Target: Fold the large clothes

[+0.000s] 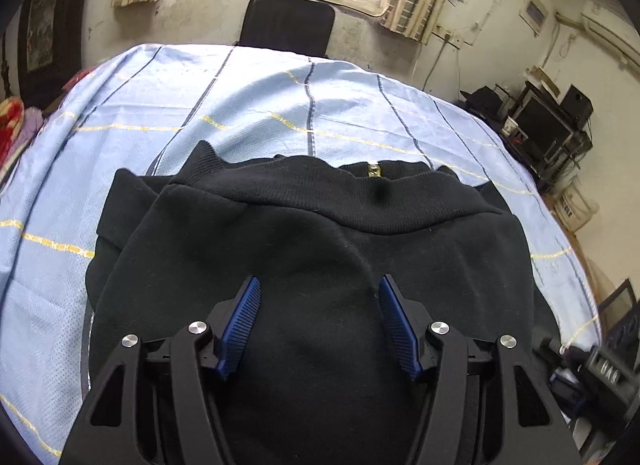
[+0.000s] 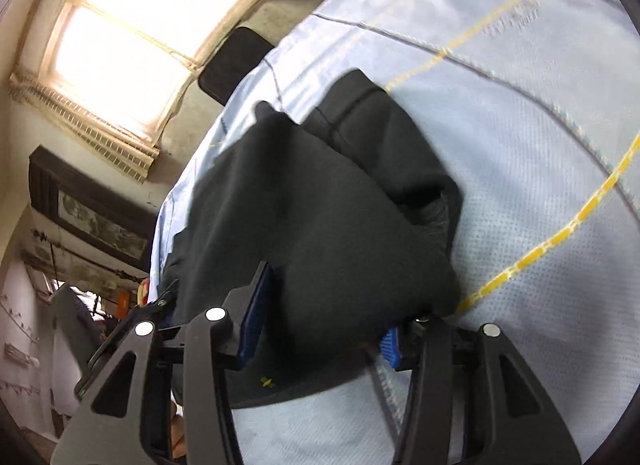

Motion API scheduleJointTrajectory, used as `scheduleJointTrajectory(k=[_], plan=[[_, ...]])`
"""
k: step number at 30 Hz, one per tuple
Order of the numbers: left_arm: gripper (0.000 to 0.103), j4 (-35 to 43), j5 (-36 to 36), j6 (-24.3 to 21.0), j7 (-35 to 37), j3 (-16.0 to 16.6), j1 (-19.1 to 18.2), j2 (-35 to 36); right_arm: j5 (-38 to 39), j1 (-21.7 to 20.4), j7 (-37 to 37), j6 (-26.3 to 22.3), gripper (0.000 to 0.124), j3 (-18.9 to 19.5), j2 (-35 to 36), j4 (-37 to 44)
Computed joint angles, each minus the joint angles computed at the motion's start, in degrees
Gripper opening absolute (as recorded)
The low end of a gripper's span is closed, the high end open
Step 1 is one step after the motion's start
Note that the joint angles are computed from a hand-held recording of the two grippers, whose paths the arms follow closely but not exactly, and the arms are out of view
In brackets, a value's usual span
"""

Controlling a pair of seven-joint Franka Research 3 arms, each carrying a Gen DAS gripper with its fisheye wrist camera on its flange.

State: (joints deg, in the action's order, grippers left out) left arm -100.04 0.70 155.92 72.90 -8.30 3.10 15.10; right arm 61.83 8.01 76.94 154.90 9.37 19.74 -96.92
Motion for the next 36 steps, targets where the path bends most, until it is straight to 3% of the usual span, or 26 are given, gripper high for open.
scheduleJointTrajectory(k=[2,4,6,8,12,22,25,28,31,32,33,36], plan=[[0.062,0.63,5.62,-0.92,-3.2,1.95,-2.2,0.57,3.14,-1.09,-1.69,-0.43,0.047,0.46,0.27,0.09],[0.063,1.4,13.48,-2.03,-7.62,4.26,-4.89,1.22,1.02,-0.04,-0.77,0.86,0.047,-0.2,0.53,0.34],[0.064,1.74,15.35,-2.71,-8.78,4.1,-4.88,1.44,-3.64,1.53,1.72,2.52,0.047,-1.23,0.55,0.33],[0.064,1.9,14.77,-2.91,-8.19,3.28,-4.0,1.55,-6.03,1.81,3.35,3.04,0.045,-1.54,0.28,-0.03],[0.064,2.29,14.74,-3.28,-7.74,2.76,-3.44,1.76,-14.31,3.72,6.92,6.08,0.024,-2.9,-0.89,-1.09],[0.063,2.54,7.41,-3.18,-2.51,0.48,-0.67,1.93,-39.85,11.76,17.6,15.93,0.01,-7.36,-5.2,-3.45],[0.062,2.42,0.12,-3.13,2.15,-1.6,1.9,1.71,-49.74,15.75,23.39,17.49,0.009,-10.55,-5.86,-3.41],[0.062,2.29,-11.62,-3.63,9.23,-4.58,5.7,1.36,-59.37,19.63,28.14,19.13,0.009,-13.35,-6.12,-2.98],[0.058,2.8,-22.14,-5.36,16.03,-6.11,8.25,1.36,-64.42,21.14,29.52,19.4,0.009,-13.47,-5.89,-1.53],[0.052,2.98,-24.83,-6.13,17.56,-6.15,8.76,1.31,-65.92,21.75,29.47,19.67,0.009,-13.2,-5.84,-1.02],[0.047,3.17,-29.55,-7.44,20.21,-6.75,10.16,1.21,-67.38,22.32,29.27,19.9,0.009,-13.1,-5.74,-0.63],[0.046,1.91,-47.81,-10.7,29.27,-8.15,15.55,-0.33,-70.63,23.48,26.96,20.83,0.009,-11.98,-5.46,-0.17]])
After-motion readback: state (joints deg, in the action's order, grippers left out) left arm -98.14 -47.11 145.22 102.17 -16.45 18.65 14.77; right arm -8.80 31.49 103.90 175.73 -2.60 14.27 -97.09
